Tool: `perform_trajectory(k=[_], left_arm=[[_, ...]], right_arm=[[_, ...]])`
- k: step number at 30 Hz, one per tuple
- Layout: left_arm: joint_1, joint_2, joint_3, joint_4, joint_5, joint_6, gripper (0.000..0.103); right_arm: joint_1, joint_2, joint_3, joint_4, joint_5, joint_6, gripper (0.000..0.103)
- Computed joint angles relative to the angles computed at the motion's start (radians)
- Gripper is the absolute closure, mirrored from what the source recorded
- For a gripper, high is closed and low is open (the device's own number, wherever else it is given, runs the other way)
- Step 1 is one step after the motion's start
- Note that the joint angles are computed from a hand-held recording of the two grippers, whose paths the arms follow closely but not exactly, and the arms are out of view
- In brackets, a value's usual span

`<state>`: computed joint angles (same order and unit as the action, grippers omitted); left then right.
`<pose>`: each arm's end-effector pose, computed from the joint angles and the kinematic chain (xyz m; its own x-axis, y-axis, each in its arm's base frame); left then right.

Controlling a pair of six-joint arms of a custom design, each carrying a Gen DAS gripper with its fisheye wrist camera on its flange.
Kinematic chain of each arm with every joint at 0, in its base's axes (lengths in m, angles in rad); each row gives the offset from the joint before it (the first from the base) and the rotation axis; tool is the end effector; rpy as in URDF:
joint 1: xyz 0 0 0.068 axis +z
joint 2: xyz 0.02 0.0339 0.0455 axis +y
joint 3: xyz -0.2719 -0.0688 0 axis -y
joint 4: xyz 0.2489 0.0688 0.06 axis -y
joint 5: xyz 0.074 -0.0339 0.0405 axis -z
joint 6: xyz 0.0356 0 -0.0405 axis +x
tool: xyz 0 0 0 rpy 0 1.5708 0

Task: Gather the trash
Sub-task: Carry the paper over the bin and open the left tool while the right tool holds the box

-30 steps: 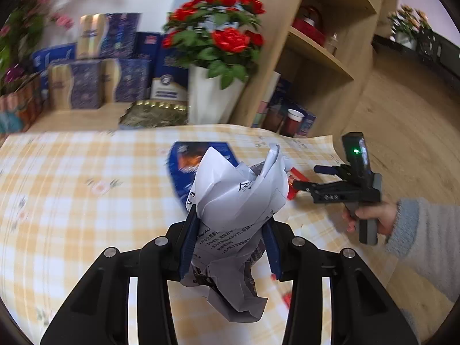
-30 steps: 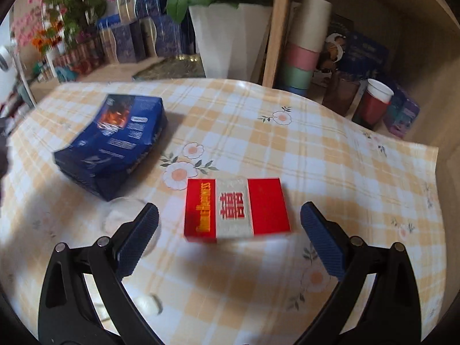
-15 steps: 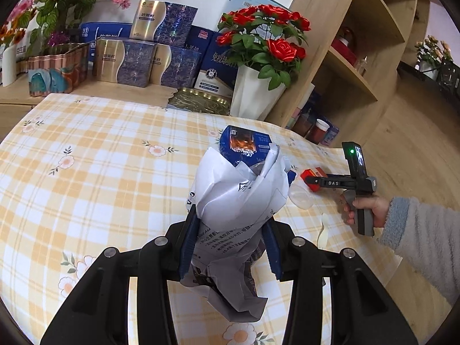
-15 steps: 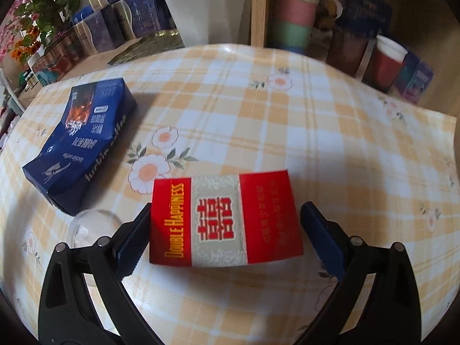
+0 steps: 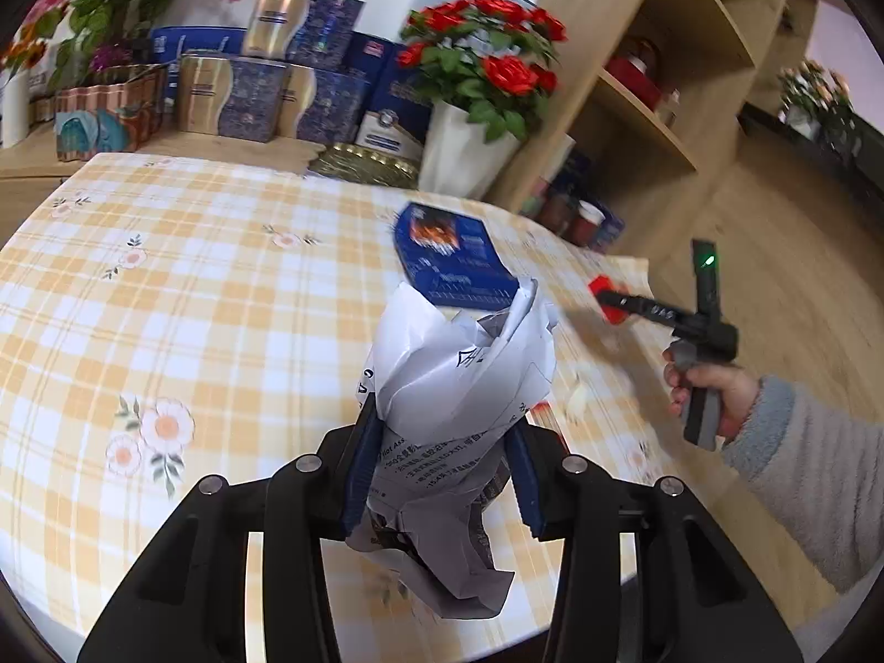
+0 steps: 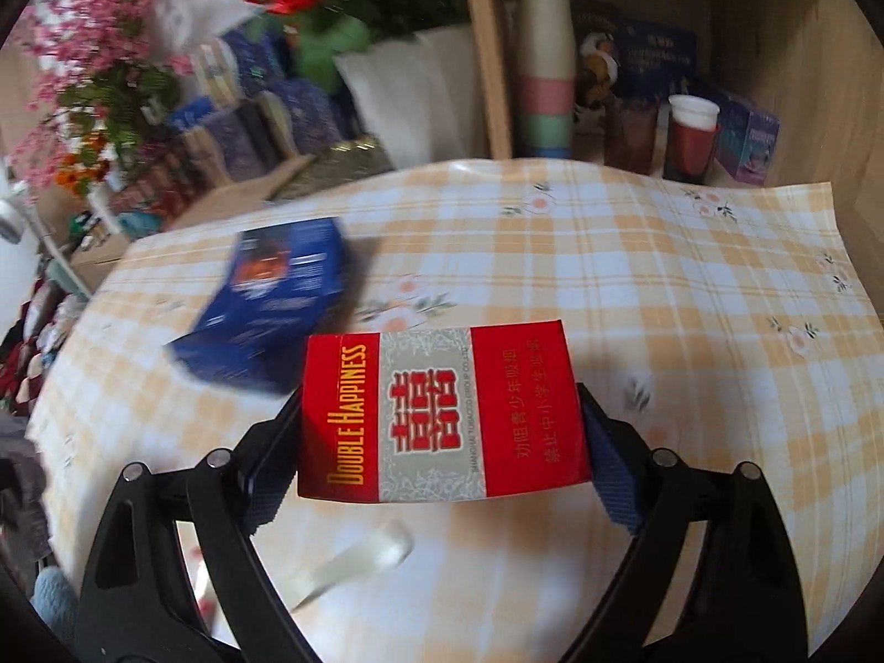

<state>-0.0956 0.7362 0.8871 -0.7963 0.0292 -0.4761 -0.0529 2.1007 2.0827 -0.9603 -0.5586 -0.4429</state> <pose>0.1424 -0.0147 0.3269 -0.5866 -0.4040 -0.7020 -0.1690 0.9087 -0.3817 0.4659 -0.0058 0.3172 -0.6410 -0.3300 -0.6930 -0.5815 0.7980 0.1579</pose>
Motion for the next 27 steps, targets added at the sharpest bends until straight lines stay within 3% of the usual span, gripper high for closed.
perform_trajectory(k=[5,11,20,27], left_arm=[[-0.209,-0.036,0.009,-0.06,-0.115,-0.075,0.061],[-0.529,-0.038,0.039,-0.121,-0.286,-0.208,0.061],[-0.963,0.014,0.025,-0.181,-0.47,-0.417,0.061],[-1.119,0.102,-0.067,-0.132,-0.451,-0.515,0.059]], right_arm=[[-0.053,-0.315,-0.373,0.092,-0.077,-0.114,0.015],[-0.156,-0.583,-0.603,-0.021,-0.198,-0.247,0.015],[-0.402,-0.788,-0.726,-0.367,-0.32,-0.519,0.015],[-0.583,-0.823,-0.755,-0.581,-0.327,-0.778,0.015]])
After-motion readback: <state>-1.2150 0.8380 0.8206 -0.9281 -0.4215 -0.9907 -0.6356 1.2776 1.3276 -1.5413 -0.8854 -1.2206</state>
